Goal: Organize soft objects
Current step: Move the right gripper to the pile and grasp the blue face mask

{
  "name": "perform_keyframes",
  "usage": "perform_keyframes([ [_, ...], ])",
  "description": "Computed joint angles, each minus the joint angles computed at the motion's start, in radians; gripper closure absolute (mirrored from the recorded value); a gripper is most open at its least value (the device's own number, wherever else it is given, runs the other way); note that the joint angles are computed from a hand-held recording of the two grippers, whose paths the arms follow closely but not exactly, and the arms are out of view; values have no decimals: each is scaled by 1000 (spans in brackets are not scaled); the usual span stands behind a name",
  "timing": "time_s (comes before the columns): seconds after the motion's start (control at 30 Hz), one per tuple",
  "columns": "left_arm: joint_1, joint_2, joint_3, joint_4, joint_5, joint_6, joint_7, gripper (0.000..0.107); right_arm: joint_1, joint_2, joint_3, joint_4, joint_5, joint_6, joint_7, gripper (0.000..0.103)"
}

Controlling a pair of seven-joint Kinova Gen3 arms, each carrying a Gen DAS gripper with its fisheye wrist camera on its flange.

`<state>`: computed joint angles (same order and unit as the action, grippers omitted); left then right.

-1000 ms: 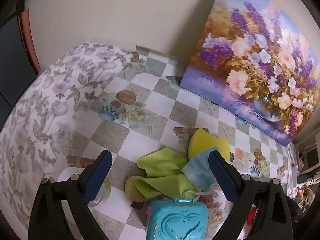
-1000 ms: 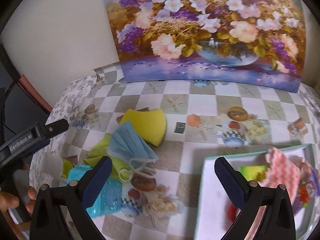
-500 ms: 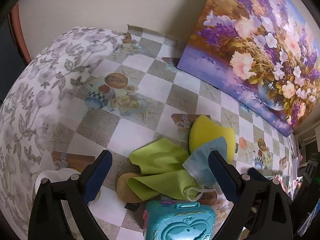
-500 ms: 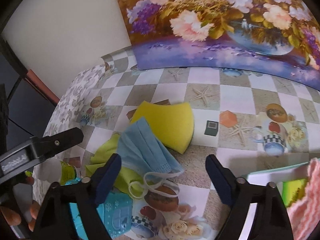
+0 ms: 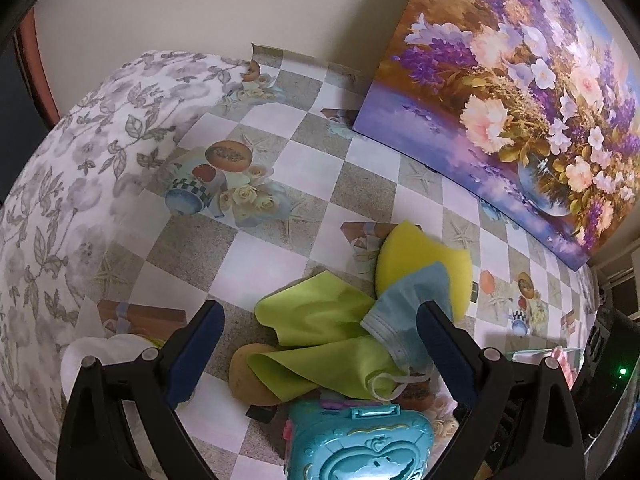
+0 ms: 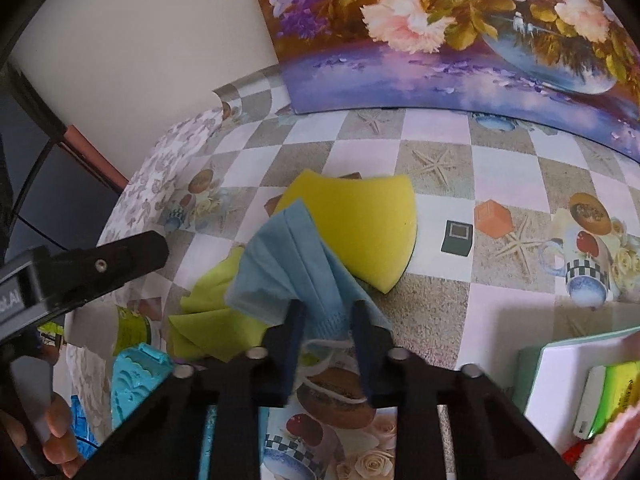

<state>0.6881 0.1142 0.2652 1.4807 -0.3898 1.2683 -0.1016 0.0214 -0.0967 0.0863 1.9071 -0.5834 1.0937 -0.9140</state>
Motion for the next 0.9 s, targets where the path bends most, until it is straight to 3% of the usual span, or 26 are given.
perform_keyframes([
  [0.2, -27, -51, 2, 50, 23, -50, 6, 11, 7, -8, 13, -10, -23, 28, 40, 97],
  [0.67, -100, -123, 52, 114, 27, -97, 12, 11, 2, -86, 54, -57, -64, 67, 84, 99],
  [0.9, -93, -79, 52, 72, 61, -109, -66, 11, 3, -123, 59, -110, 27, 43, 8, 99],
])
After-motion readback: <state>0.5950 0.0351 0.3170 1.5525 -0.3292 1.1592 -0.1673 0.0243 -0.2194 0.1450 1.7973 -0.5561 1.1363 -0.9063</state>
